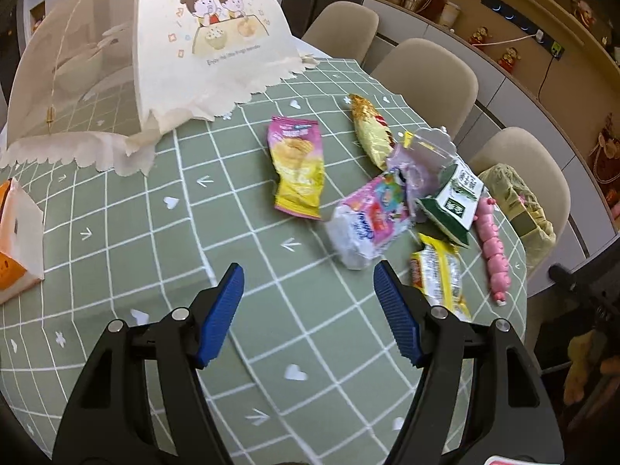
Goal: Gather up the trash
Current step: 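Move both open tools back over the snack pile, then grasp the yellow-and-white snack bag with the right gripper, then lift the yellow snack bag with the right gripper while the left grasps a pink chip bag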
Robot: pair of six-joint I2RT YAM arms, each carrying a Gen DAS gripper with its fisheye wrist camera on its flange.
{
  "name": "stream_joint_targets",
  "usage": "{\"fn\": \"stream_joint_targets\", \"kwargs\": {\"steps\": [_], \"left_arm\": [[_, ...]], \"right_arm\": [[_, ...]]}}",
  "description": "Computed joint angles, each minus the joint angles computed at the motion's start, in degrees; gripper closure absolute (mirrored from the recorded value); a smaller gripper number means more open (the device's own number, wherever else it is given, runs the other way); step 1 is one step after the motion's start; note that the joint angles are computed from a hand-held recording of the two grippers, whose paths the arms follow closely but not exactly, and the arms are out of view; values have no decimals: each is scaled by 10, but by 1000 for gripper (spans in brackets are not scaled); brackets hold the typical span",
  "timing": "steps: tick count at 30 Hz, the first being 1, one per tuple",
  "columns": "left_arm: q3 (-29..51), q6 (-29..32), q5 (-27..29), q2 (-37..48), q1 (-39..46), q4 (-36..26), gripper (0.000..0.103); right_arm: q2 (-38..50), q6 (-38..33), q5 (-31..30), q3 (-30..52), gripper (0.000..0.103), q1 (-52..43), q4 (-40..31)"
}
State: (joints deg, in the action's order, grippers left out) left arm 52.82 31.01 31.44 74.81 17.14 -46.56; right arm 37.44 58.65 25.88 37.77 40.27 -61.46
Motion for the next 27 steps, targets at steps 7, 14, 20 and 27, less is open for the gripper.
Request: {"fn": "stream_joint_targets", "kwargs": {"steps": [7,14,20,27], "left_arm": [[15,46,34,41,56,-13,37],[30,77,54,82,96,-31,37],[47,56,60,119,70,-20,37],[95,-70,42,183,-25,72,37]], "right_arm": [[197,15,-37,-7,50,58,187],[340,-30,-74,15,52,20,289],[293,-44,-90,5,66,19,246],[173,21,-36,8,67,74,101]]}}
